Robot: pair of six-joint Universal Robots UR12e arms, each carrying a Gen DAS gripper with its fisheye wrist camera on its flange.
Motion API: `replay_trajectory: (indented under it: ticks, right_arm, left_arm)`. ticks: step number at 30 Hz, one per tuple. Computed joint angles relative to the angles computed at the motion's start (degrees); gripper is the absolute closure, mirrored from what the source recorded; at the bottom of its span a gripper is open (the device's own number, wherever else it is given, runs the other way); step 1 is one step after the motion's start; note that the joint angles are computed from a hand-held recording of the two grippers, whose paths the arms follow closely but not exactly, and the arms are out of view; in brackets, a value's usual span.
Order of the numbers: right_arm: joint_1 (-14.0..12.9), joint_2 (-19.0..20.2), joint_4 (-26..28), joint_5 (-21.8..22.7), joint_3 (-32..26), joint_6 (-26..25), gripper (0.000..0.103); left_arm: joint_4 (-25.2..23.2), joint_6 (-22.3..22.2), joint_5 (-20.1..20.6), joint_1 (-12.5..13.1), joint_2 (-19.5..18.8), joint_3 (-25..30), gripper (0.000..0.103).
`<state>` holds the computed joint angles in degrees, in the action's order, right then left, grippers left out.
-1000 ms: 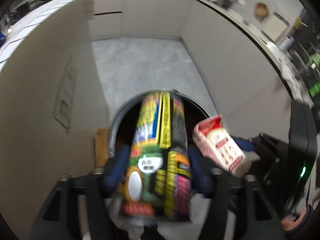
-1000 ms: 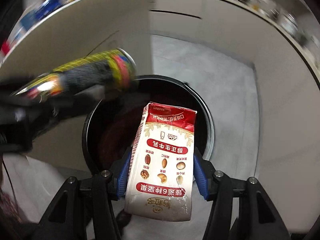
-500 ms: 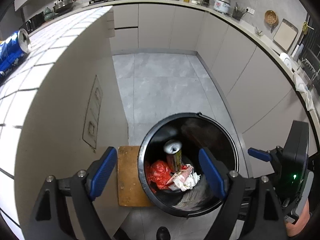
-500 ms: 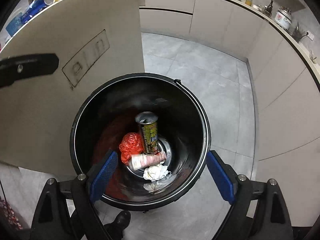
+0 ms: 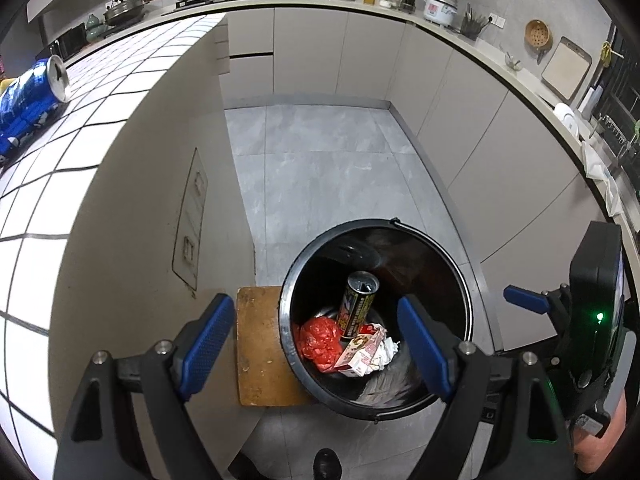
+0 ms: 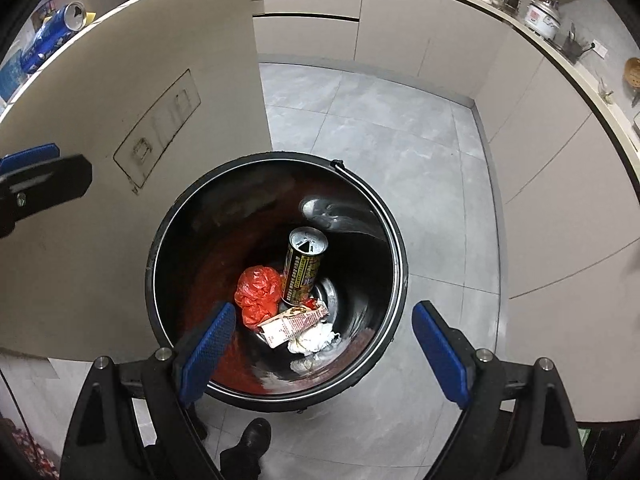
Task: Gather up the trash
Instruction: 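Move both tools back toward the cups and blue can on the island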
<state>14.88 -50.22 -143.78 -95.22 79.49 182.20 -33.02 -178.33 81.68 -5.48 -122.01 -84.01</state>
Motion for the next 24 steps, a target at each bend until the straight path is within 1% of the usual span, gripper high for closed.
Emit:
replay_trajectory:
  ticks: [11,20,24]
  right_arm:
    - [0.92,-1.31,0.42,-2.63,0.06,1.81,0.011]
    - [1.67,-2.90,-0.64,-5.13,-0.17,3.36,0.011]
    - [2.06,-3.65,-1.19,-5.75,-0.57,5.05,0.011]
  left_arm:
    - [1.34,0.34,-0.52,0.19,1.34,-1.13,0.018]
    - [4.24,-0.05,-0.82,1.07,3.40,-2.13,0.018]
    - [6.08,-0.62,-1.03,1.59,4.62,-3.27,0.018]
